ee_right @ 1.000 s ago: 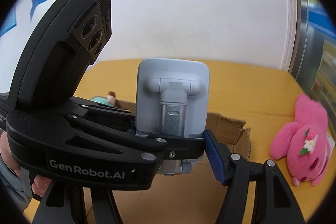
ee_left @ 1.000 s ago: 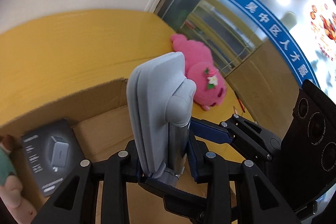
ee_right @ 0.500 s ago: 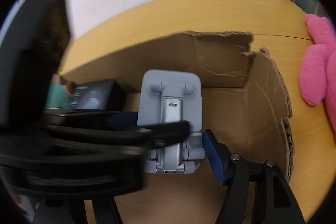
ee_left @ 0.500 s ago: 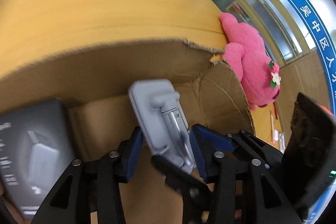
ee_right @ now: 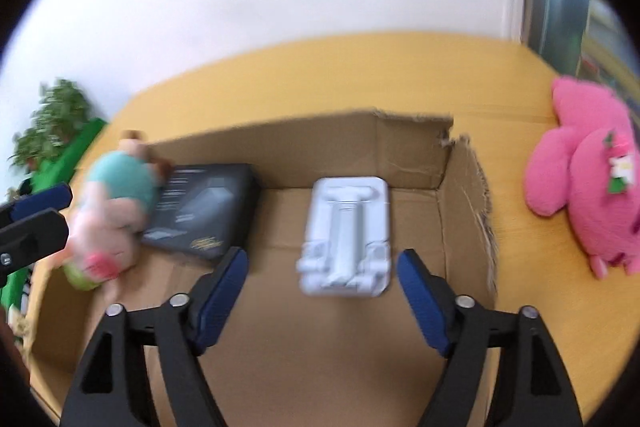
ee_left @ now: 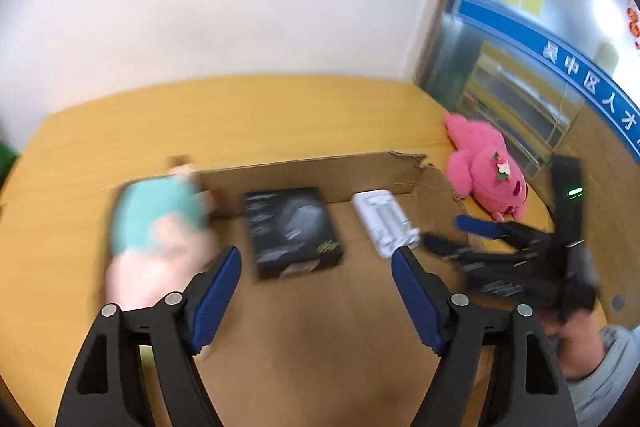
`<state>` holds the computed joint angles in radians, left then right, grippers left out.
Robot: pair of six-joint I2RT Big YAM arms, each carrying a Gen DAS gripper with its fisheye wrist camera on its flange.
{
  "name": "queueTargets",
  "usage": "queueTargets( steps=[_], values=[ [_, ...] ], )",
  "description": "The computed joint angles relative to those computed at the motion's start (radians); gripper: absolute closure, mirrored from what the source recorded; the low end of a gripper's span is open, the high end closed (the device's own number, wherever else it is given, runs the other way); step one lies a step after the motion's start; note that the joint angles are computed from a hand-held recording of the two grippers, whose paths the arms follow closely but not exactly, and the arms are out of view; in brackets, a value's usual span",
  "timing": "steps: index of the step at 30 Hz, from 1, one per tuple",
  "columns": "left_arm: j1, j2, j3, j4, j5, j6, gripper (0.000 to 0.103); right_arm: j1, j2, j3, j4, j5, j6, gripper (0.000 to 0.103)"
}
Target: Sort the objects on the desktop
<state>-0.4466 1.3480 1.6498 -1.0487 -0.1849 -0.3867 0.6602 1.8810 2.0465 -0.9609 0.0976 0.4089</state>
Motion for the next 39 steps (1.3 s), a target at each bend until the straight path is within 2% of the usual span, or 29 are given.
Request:
queueTargets(
  steps=[2, 4, 6, 8, 9, 11, 13, 17, 20, 23, 28, 31, 39],
  values=[
    [-0.02, -0.104, -0.103, 0.017, -0.069, -0.041, 0.018, 0.028, -0.097, -0.104, 0.086, -0.027, -0.018, 0.023],
    [-0.057, -0.216, -0.197, -0.009, -0.144, -0.112, 0.018, 0.063, -0.159, -0.158, 0.136, -0.02, -0.039, 0.021],
    [-0.106, -0.315, -0.27, -0.071, -0.244, -0.185, 0.018, 0.09, -0.22, -0.245, 0.196, 0.021, -0.058, 0.02],
    [-0.164, -0.387, -0.323, -0.133, -0.341, -0.261, 0.018, 0.112, -0.268, -0.293, 0.205, 0.069, -0.064, 0.02],
    [-0.201, -0.423, -0.347, -0.176, -0.39, -0.322, 0.017, 0.129, -0.279, -0.301, 0.201, 0.094, -0.07, 0.02],
    [-0.27, -0.477, -0.384, -0.242, -0.452, -0.433, 0.013, 0.163, -0.301, -0.322, 0.192, 0.142, -0.076, 0.02],
    [-0.347, -0.51, -0.414, -0.308, -0.518, -0.538, 0.011, 0.185, -0.329, -0.36, 0.2, 0.154, -0.062, 0.02],
    [-0.461, -0.547, -0.449, -0.407, -0.568, -0.704, 0.011, 0.211, -0.352, -0.409, 0.198, 0.12, -0.034, 0.02],
    [-0.532, -0.546, -0.454, -0.453, -0.594, -0.789, 0.011, 0.226, -0.361, -0.432, 0.193, 0.097, -0.039, 0.02],
    [-0.574, -0.534, -0.459, -0.456, -0.583, -0.816, 0.011, 0.241, -0.374, -0.453, 0.183, 0.083, -0.047, 0.02],
    [-0.623, -0.512, -0.462, -0.43, -0.556, -0.809, 0.011, 0.26, -0.4, -0.502, 0.178, 0.077, -0.029, 0.02],
    [-0.616, -0.509, -0.472, -0.381, -0.525, -0.781, 0.011, 0.268, -0.417, -0.526, 0.183, 0.068, -0.016, 0.02],
    [-0.59, -0.493, -0.488, -0.275, -0.446, -0.707, 0.011, 0.284, -0.458, -0.576, 0.152, 0.11, -0.02, 0.02]
  ],
)
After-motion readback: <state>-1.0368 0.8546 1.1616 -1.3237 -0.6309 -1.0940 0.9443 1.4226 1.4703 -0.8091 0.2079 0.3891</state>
